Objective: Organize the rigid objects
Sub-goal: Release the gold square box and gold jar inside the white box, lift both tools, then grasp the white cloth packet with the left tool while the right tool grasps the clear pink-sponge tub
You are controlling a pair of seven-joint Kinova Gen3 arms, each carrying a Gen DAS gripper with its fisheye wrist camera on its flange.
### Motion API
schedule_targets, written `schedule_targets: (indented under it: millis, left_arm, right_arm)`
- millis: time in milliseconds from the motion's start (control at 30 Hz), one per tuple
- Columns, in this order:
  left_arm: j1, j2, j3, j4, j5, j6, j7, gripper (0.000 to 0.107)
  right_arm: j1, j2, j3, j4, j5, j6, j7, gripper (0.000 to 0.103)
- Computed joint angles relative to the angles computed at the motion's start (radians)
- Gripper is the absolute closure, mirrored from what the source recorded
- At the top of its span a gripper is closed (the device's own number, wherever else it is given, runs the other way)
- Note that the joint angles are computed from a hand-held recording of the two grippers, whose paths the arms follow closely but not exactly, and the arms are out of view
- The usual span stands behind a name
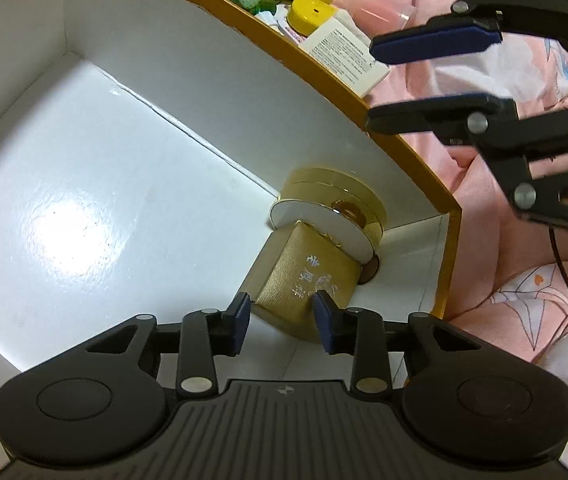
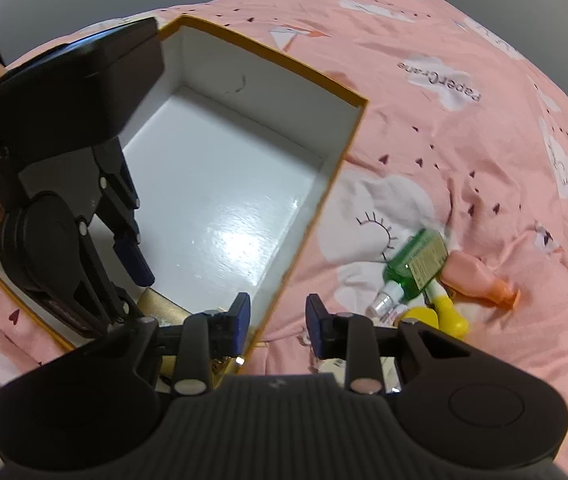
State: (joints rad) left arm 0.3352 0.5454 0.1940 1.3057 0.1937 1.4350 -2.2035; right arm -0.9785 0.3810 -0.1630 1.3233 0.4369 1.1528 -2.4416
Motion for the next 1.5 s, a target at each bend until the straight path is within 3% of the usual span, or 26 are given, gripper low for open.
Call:
schedule_targets:
  millis: [67,200,300,367,500,567,633,700,833,900,967,1100,1200,1333,1500]
  left_arm:
    - [0.001,-0.001,0.000,-0.003,-0.004,0.004,-0.003,0.068]
    - [-0.010,-0.018,0.002,-0.006,0.002,0.013,-0.018,0.068]
    - [-0.034,-0.055,0.007,0.005,0.030,0.000,-0.046,0.066]
    - [-0.053,-0.089,0.013,0.024,0.058,-0.024,-0.079,0.064]
    - [-0.086,-0.197,0.025,0.122,0.144,-0.153,-0.224,0.064]
    - [-0.124,-0.247,0.061,0.180,0.190,-0.226,-0.306,0.064]
    - [-0.143,-0.293,0.083,0.244,0.250,-0.306,-0.387,0.060]
    - [-0.113,-0.324,0.055,0.298,0.318,-0.377,-0.457,0.056]
    - [-0.076,-0.354,0.064,0.385,0.385,-0.524,-0.545,0.046]
    - [-0.059,-0.345,0.070,0.397,0.397,-0.557,-0.572,0.043]
    - [-0.030,-0.326,0.081,0.399,0.387,-0.593,-0.584,0.035]
    - [0.009,-0.291,0.097,0.394,0.347,-0.653,-0.599,0.031]
    - [0.032,-0.258,0.103,0.354,0.292,-0.643,-0.586,0.030]
    - [0.074,-0.179,0.103,0.242,0.203,-0.555,-0.520,0.024]
    - [0.139,-0.103,0.105,0.154,0.096,-0.516,-0.481,0.023]
  right_arm:
    - [0.044,-0.004,-0.053,0.016,0.016,-0.004,-0.029,0.073]
    - [0.162,0.000,-0.239,0.042,0.120,0.006,-0.153,0.073]
    - [0.245,-0.012,-0.372,0.078,0.214,0.018,-0.275,0.063]
    - [0.264,-0.039,-0.399,0.120,0.255,0.013,-0.356,0.059]
    - [0.174,-0.129,-0.258,0.231,0.260,-0.050,-0.519,0.053]
    - [0.094,-0.173,-0.166,0.290,0.272,-0.067,-0.600,0.042]
    - [0.001,-0.193,-0.082,0.331,0.299,-0.054,-0.682,0.042]
    - [-0.092,-0.208,-0.001,0.373,0.308,-0.038,-0.763,0.042]
    - [-0.275,-0.247,0.172,0.467,0.304,-0.066,-0.926,0.041]
    - [-0.320,-0.248,0.192,0.497,0.310,-0.058,-1.007,0.041]
    - [-0.303,-0.235,0.138,0.513,0.325,-0.032,-1.088,0.039]
    - [-0.179,-0.213,-0.048,0.546,0.361,0.005,-1.230,0.036]
    - [-0.075,-0.223,-0.158,0.577,0.372,-0.010,-1.291,0.031]
    - [-0.026,-0.243,-0.160,0.604,0.369,-0.055,-1.247,0.031]
    - [0.140,-0.241,-0.283,0.631,0.412,-0.111,-1.208,0.031]
